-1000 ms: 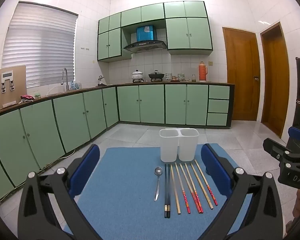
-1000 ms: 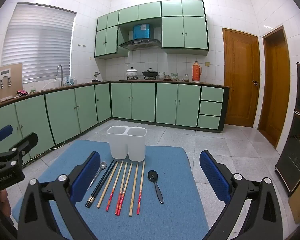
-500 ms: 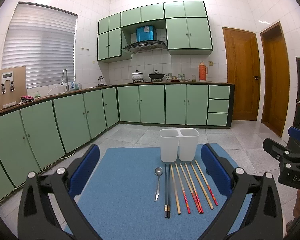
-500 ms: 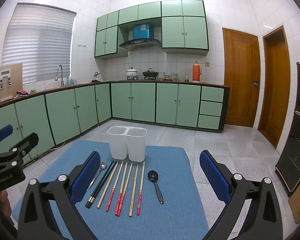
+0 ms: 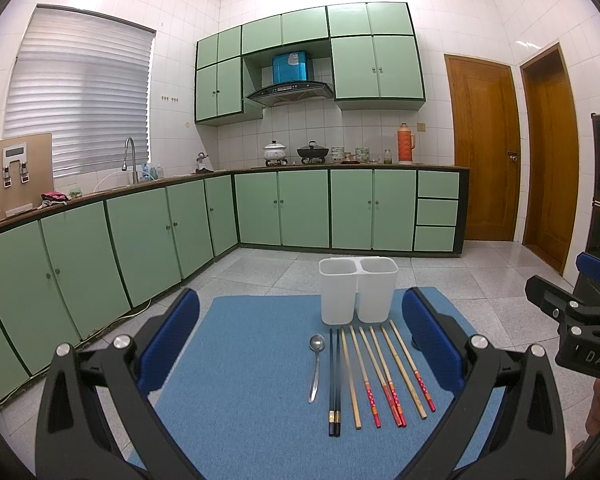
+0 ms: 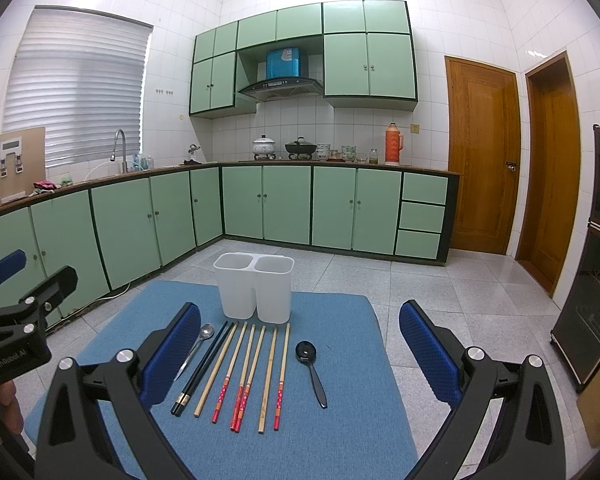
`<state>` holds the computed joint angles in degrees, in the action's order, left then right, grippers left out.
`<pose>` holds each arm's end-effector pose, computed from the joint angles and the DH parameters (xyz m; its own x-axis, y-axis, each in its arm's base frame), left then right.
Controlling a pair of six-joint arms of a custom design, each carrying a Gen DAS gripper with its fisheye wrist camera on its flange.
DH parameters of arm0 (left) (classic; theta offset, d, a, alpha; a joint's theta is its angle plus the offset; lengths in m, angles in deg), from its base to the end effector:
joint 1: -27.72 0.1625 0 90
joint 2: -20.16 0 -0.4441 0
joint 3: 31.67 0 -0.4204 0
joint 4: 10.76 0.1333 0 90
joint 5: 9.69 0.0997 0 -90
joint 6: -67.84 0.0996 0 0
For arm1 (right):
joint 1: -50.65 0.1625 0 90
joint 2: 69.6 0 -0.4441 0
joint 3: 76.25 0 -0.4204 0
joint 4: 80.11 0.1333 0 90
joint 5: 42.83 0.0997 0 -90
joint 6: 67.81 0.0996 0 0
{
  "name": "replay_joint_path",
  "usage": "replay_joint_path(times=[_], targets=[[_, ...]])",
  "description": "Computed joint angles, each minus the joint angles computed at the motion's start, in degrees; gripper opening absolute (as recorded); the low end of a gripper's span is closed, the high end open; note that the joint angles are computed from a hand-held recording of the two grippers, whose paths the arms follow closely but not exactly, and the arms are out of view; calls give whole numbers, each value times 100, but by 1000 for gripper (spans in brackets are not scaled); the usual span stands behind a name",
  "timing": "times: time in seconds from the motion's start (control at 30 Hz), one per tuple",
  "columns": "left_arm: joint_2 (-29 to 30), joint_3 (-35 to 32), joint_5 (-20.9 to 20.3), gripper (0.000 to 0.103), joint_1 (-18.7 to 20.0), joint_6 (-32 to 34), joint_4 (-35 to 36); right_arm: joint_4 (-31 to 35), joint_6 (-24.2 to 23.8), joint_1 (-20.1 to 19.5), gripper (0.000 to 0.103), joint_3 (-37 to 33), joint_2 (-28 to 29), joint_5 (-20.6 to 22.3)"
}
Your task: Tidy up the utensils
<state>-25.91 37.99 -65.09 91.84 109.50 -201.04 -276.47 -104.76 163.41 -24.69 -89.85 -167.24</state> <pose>-0.1767 -0.7991 0.3922 -0.6667 0.0347 -0.7445 0.7277 0.2464 -0.6401 0.4118 -0.7825 0.1729 -0.7168 0.0043 0.6973 -0.6640 0.3009 -0.6845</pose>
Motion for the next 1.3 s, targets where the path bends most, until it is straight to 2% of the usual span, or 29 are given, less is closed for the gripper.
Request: replay_joint_path(times=[1.3], targets=[[-14,13,-1,98,-4,21,-15,-20,-4,-15,97,48,-28,19]])
